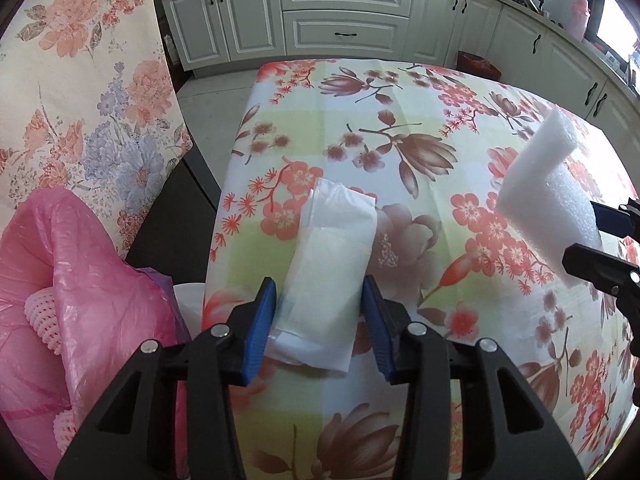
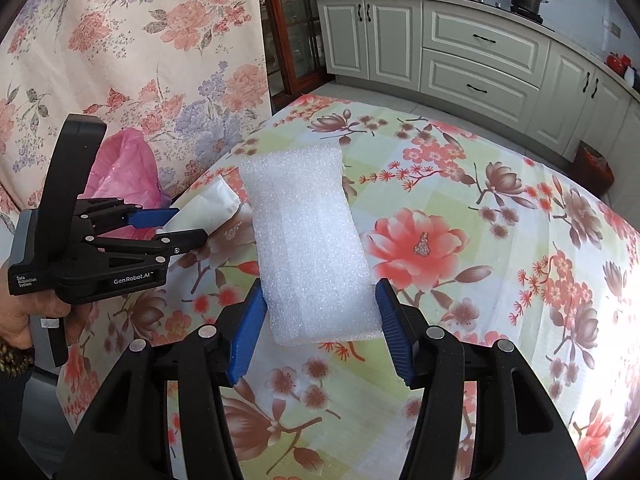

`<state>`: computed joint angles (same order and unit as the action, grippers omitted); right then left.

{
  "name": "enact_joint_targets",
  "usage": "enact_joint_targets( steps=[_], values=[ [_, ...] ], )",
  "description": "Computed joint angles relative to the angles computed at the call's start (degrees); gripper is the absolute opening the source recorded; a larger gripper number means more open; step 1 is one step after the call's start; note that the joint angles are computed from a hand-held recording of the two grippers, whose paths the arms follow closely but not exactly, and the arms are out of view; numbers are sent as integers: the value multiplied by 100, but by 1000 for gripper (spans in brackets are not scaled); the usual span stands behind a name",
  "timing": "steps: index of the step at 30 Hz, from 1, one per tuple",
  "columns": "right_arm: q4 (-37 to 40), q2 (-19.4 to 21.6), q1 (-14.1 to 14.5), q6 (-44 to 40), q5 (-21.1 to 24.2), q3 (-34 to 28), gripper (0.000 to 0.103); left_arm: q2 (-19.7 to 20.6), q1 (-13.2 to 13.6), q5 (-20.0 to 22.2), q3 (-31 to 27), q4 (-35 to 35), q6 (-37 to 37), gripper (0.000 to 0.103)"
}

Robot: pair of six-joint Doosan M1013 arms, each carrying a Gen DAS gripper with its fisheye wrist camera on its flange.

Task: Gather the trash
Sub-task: 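Grasp the white foam sheet with the right gripper while the left gripper grasps the white paper packet, then carry the paper packet and foam sheet over the pink bin and open both grippers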

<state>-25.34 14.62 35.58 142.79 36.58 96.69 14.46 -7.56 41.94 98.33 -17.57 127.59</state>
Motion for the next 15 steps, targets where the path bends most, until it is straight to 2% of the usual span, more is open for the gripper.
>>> enact_joint_targets(
  steps=[2,9,15],
  values=[
    [-5,1,6,0,5,-9,53,-29,1,10,10,-55,79,34],
    [-89,-8,62,43,11,-54,53,-215,98,5,91,-396,302,31],
    [-195,-35,117,119,14,-126,53,-672,450,-85,182,-1117,718,31]
  ],
)
